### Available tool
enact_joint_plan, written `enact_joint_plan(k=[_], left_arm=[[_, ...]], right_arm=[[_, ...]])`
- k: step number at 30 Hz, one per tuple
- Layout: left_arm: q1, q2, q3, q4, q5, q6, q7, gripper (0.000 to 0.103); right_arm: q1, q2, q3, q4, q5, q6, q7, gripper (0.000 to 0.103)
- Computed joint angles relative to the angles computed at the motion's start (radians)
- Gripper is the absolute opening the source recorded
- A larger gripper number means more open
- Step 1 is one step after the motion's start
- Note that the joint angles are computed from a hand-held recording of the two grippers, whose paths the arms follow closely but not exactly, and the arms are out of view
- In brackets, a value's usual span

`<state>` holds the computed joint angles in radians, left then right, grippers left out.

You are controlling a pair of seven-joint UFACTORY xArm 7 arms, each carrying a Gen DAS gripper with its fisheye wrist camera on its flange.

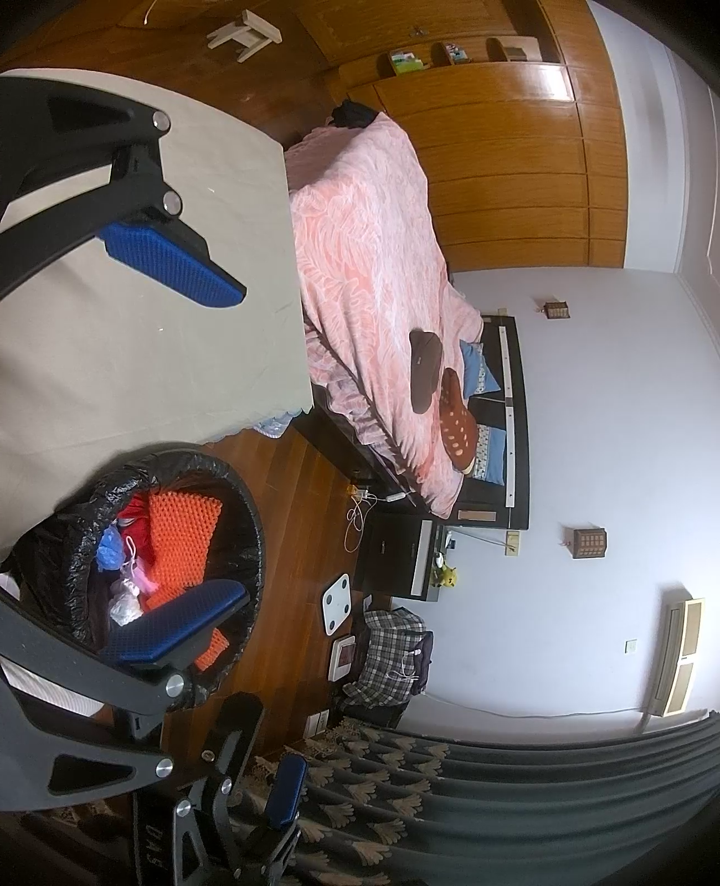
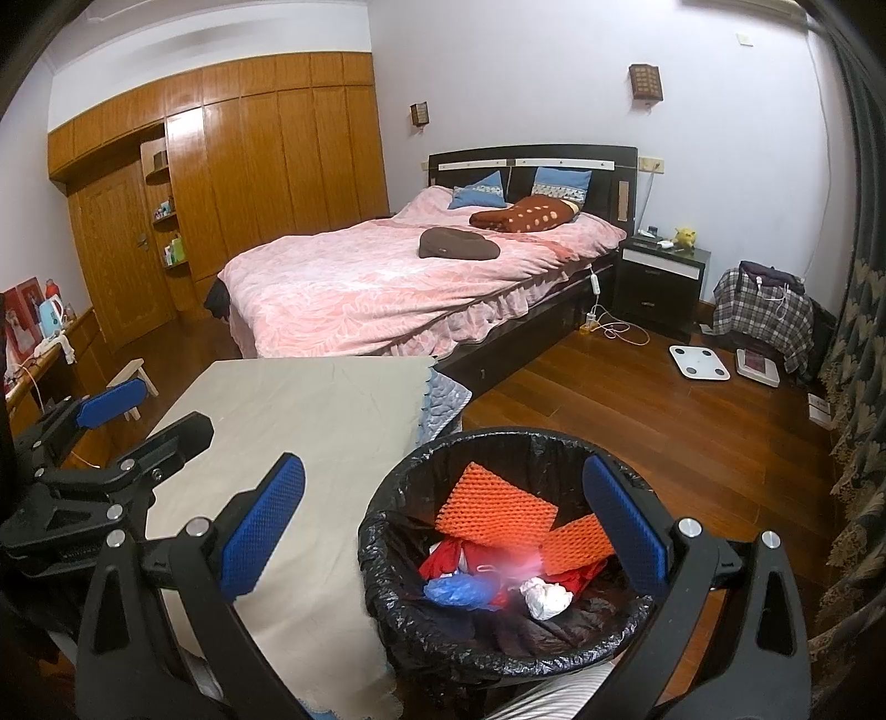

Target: Collect trash

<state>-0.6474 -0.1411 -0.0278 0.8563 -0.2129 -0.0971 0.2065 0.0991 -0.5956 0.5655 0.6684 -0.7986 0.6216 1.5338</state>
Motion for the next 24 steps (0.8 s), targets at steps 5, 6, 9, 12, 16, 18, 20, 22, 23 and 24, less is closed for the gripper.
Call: enact_joint_plan(k=[5, 6, 9, 12, 16, 18, 20, 22, 23, 24], left_arm=[[0.000, 0.000, 0.001, 0.000, 0.001, 0.001, -0.002, 0.097], [0.003, 0.000, -0.002, 0.001, 0.003, 0.001, -0.003, 0.097], [0.001, 0.000, 0.000, 0.002, 0.001, 0.002, -0.002, 0.097], [0.000, 0.000, 0.000, 0.002, 0.000, 0.003, 0.001, 0.097], [0.001, 0.000, -0.001, 0.002, -0.002, 0.003, 0.001, 0.097], [0.011, 0.000, -0.010, 0.003, 0.003, 0.005, -0.004, 0.097], [0.009, 0.001, -0.007, -0.003, 0.000, 0.000, -0.003, 0.097], [-0.001, -0.002, 0.003, -0.013, -0.004, -0.005, 0.002, 0.097], [0.000, -0.002, 0.002, -0.013, -0.001, -0.005, -0.001, 0.097], [-0.011, -0.004, 0.013, -0.016, -0.004, -0.006, 0.003, 0.097]], right_arm=[[0.003, -0.003, -0.004, 0.000, 0.001, 0.003, -0.003, 0.098], [0.002, 0.000, -0.002, 0.000, 0.000, 0.001, -0.001, 0.098], [0.003, 0.001, -0.002, 0.002, -0.002, 0.003, -0.001, 0.098], [0.001, 0.004, 0.000, 0.002, -0.005, 0.001, 0.005, 0.098], [0.008, 0.002, -0.007, 0.002, -0.001, 0.004, -0.001, 0.098], [0.005, 0.007, 0.000, 0.003, -0.004, 0.003, 0.006, 0.098], [0.006, 0.007, -0.002, 0.003, -0.006, 0.003, 0.006, 0.098], [0.008, 0.009, -0.003, 0.003, -0.007, 0.004, 0.009, 0.098], [0.009, 0.009, -0.004, 0.003, -0.006, 0.004, 0.008, 0.098], [0.007, 0.013, 0.002, 0.006, -0.008, 0.006, 0.014, 0.098]])
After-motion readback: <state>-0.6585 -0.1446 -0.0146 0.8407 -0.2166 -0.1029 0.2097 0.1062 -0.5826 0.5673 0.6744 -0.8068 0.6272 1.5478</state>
